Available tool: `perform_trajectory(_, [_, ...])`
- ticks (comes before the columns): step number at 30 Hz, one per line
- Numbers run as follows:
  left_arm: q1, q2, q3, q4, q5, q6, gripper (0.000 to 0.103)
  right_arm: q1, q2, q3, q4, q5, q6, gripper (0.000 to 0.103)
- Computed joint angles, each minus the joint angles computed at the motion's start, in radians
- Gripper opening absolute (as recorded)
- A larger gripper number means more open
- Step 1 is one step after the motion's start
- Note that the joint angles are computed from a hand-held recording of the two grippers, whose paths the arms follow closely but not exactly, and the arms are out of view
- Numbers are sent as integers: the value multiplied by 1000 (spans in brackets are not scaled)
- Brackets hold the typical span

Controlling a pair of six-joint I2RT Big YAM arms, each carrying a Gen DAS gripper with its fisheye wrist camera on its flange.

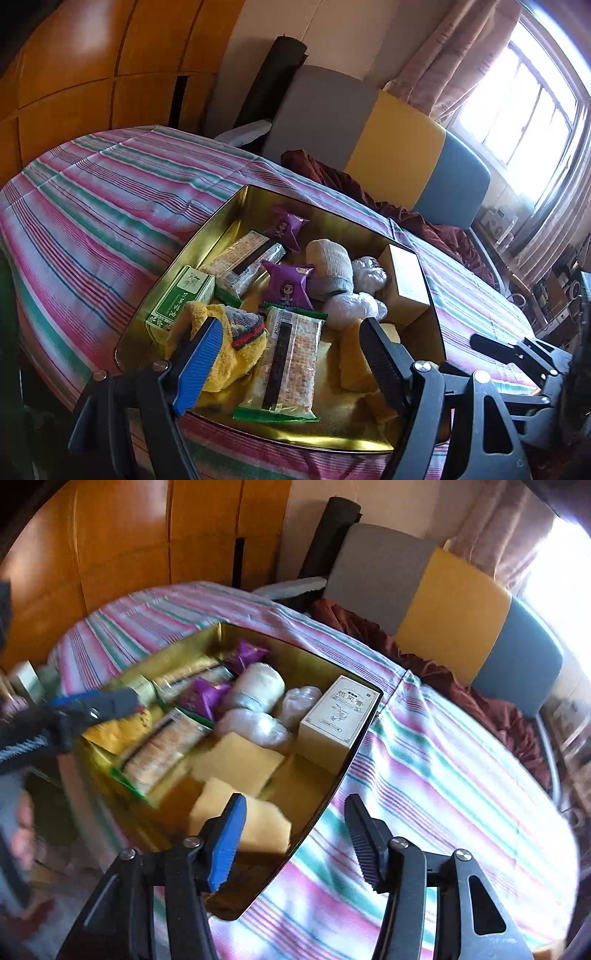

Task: Organize objects

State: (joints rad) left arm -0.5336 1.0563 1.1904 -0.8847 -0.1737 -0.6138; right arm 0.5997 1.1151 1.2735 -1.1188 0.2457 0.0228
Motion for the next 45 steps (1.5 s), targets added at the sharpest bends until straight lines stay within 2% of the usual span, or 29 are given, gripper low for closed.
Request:
perform_trajectory(4, [-14, 2, 12, -8, -25, 26, 78, 30, 26, 8, -1, -37, -4, 51])
perform_trajectory(7, [-18, 3, 21, -22, -39, 30, 78, 19, 20, 18, -10, -152, 28, 51])
perform_trajectory(9, [-23, 18, 42, -63, -60, 30, 77, 20, -3, 4, 6, -127, 55, 52])
perform_trajectory(11, [-24, 29, 56, -98, -66, 26, 77, 14, -32, -9, 32, -88, 78, 67])
perform_trajectory(13, [-18, 32, 62, -121, -52, 7, 77, 2, -49, -17, 57, -64, 125, 76])
perform_trajectory(17, [-22, 49, 89, -186, -62, -20, 76, -18, -77, -7, 55, -58, 226, 86])
perform_trajectory(21, [-31, 39, 102, -201, -70, -34, 76, -14, -78, 3, 48, -23, 249, 95])
perform_trajectory(23, [-40, 36, 111, -217, -101, -44, 76, -3, -78, 10, 42, -6, 286, 103])
perform_trajectory(27, [-59, 41, 132, -271, -176, -51, 76, 18, -69, 21, 42, -13, 373, 103])
perform_trajectory(33, [-70, 41, 137, -325, -232, -48, 76, 84, 4, 65, -64, 130, 484, 103])
perform_trajectory(39, [-101, 46, 163, -366, -305, -46, 72, 83, 28, 79, -124, 145, 562, 103])
perform_trajectory(42, [-112, 54, 179, -394, -312, -47, 72, 83, 48, 99, -168, 157, 574, 103])
perform_trajectory(45, [-105, 58, 188, -411, -275, -51, 72, 92, 48, 99, -173, 183, 573, 103])
